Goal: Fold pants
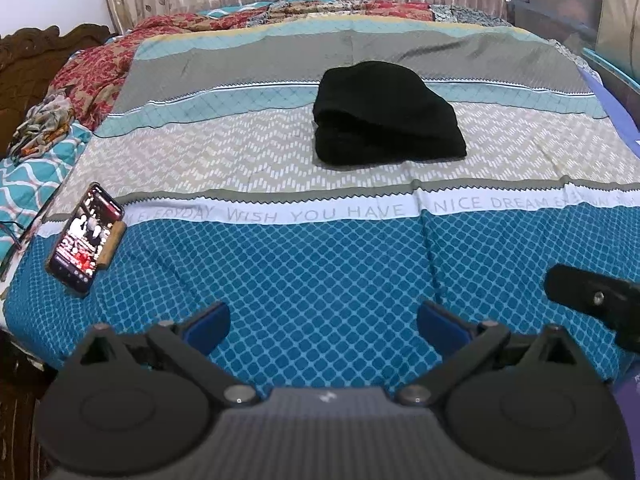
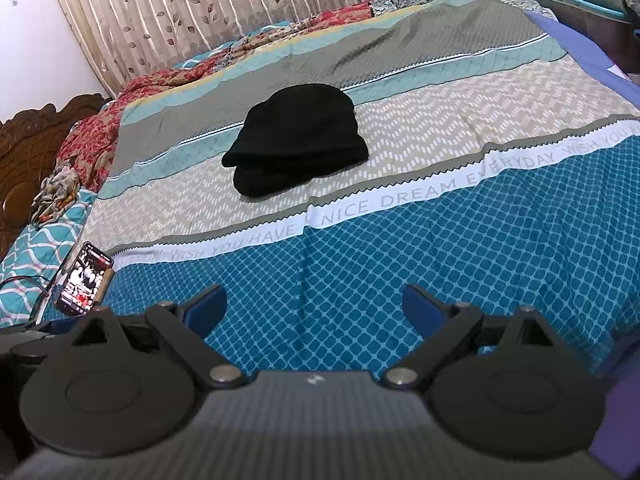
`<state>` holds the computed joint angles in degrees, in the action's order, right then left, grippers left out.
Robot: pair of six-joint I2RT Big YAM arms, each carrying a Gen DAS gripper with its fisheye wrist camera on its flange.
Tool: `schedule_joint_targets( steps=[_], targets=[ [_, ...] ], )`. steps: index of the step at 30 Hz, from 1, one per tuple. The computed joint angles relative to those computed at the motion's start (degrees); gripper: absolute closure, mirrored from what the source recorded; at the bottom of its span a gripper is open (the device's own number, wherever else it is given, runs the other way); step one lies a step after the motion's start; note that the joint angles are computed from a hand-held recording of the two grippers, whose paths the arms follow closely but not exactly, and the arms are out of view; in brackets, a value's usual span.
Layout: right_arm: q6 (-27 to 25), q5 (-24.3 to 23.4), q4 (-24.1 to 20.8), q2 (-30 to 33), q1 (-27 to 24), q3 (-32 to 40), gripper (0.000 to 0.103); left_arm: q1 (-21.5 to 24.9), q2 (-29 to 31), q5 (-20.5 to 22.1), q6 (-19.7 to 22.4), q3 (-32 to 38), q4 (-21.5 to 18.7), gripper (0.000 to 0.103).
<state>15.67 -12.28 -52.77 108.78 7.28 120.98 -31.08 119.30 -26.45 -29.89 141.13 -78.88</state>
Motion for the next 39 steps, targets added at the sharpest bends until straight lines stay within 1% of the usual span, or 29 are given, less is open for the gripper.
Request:
schedule_joint_targets(
  steps=[8, 18, 25, 39],
  targets=[
    [1.0, -0.1, 0.2, -0.2, -1.2, -0.6, 0.007, -0.3, 2.7, 0.9, 1.4, 4.3, -2.1, 0.0],
    [0.7, -1.0, -0.6, 0.4, -1.5, 0.2, 0.007, -0.4, 3.7, 0.7, 1.8, 5.9, -3.3, 0.0],
    [1.0, -1.2, -1.2, 0.7, -1.6, 0.6, 0.007, -0.3, 3.6, 1.4, 2.7, 5.4, -2.9, 0.0],
    [-0.9, -0.9, -2.0, 1.0, -0.9, 1.2, 0.007, 0.8, 1.8, 3.6, 0.7, 2.0, -1.8, 0.0]
  ],
)
